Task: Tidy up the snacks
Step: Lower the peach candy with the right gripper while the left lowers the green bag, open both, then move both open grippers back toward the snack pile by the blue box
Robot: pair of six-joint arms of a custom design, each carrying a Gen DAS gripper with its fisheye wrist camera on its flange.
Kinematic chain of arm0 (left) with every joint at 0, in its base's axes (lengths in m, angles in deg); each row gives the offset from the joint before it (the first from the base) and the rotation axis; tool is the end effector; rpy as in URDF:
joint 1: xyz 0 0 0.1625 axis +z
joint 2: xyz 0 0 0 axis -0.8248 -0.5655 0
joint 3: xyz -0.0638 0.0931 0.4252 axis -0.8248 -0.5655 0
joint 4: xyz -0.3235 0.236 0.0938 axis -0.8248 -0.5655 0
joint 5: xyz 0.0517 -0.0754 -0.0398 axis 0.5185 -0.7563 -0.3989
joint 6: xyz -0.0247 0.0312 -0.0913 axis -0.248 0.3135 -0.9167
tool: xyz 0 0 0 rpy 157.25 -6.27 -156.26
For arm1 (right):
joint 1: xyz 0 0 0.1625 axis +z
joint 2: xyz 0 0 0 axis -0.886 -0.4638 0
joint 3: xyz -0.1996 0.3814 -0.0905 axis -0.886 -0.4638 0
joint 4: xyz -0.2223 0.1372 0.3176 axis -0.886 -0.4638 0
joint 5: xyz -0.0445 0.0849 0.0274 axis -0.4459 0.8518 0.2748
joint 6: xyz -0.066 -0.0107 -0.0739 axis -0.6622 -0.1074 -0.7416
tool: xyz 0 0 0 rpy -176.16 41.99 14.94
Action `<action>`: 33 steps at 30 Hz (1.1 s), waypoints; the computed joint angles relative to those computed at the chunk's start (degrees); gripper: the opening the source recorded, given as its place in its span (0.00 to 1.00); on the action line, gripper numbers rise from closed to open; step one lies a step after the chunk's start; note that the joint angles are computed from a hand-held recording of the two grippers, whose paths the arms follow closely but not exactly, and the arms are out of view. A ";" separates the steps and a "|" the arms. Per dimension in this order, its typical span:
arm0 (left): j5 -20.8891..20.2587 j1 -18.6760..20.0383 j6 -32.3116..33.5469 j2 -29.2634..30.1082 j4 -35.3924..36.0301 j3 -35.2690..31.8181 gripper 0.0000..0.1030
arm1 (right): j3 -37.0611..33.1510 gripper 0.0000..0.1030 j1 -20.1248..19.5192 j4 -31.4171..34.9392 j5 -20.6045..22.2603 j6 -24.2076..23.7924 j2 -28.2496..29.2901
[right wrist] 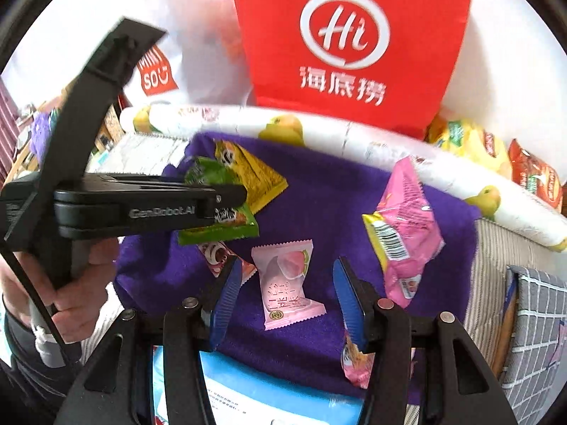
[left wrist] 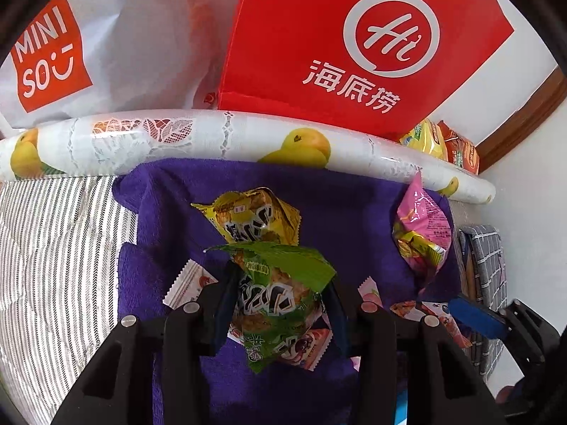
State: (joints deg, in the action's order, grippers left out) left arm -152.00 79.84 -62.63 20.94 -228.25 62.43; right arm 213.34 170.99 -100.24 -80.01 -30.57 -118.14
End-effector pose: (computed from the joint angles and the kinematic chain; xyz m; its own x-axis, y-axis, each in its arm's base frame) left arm -0.3589 -0.3568 0.0477 -0.8703 0.2342 -0.4333 0.3492 0.9138 -0.2074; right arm 0.1586 -0.2557 0.2972 -0.7263 -0.1855 0.6618 -0.4398 0.8654 -0.2402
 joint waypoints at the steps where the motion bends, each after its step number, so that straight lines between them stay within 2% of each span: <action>1: -0.10 -0.04 -0.16 -0.10 0.34 -0.11 0.47 | 0.14 0.52 0.30 0.55 -0.13 0.37 -1.05; 3: -0.25 -0.20 -0.64 -0.59 0.61 -0.14 0.56 | 0.31 0.52 1.40 2.78 -0.82 2.03 -3.83; 6: -0.13 -0.97 -0.74 -1.60 1.45 -0.17 0.56 | 0.89 0.52 2.97 5.72 -2.33 5.04 -7.67; 11: 0.88 -3.27 -0.92 -3.71 2.59 0.07 0.57 | 1.15 0.52 6.14 12.42 -2.52 10.43 -13.80; 16: 1.91 -5.85 -0.92 -5.09 2.66 0.47 0.60 | 1.99 0.52 14.62 19.95 -8.04 17.71 -19.09; 19: 1.87 -7.77 -1.61 -6.55 4.55 1.11 0.60 | 1.71 0.52 20.52 28.96 -10.82 25.66 -22.23; 23: 4.03 -11.72 -4.58 -9.74 8.35 3.03 0.60 | 2.26 0.52 23.94 36.76 -9.23 32.29 -26.12; 25: 4.75 -13.49 -6.69 -11.70 10.38 4.17 0.60 | 3.18 0.48 25.87 39.42 -8.49 35.28 -27.40; 27: 4.90 -15.30 -8.82 -14.18 12.07 5.75 0.60 | 4.12 0.46 27.47 41.28 -7.41 37.19 -28.42; 33: 4.31 -20.20 -16.15 -20.53 19.57 9.38 0.60 | 6.77 0.48 32.95 46.01 -5.93 40.58 -30.02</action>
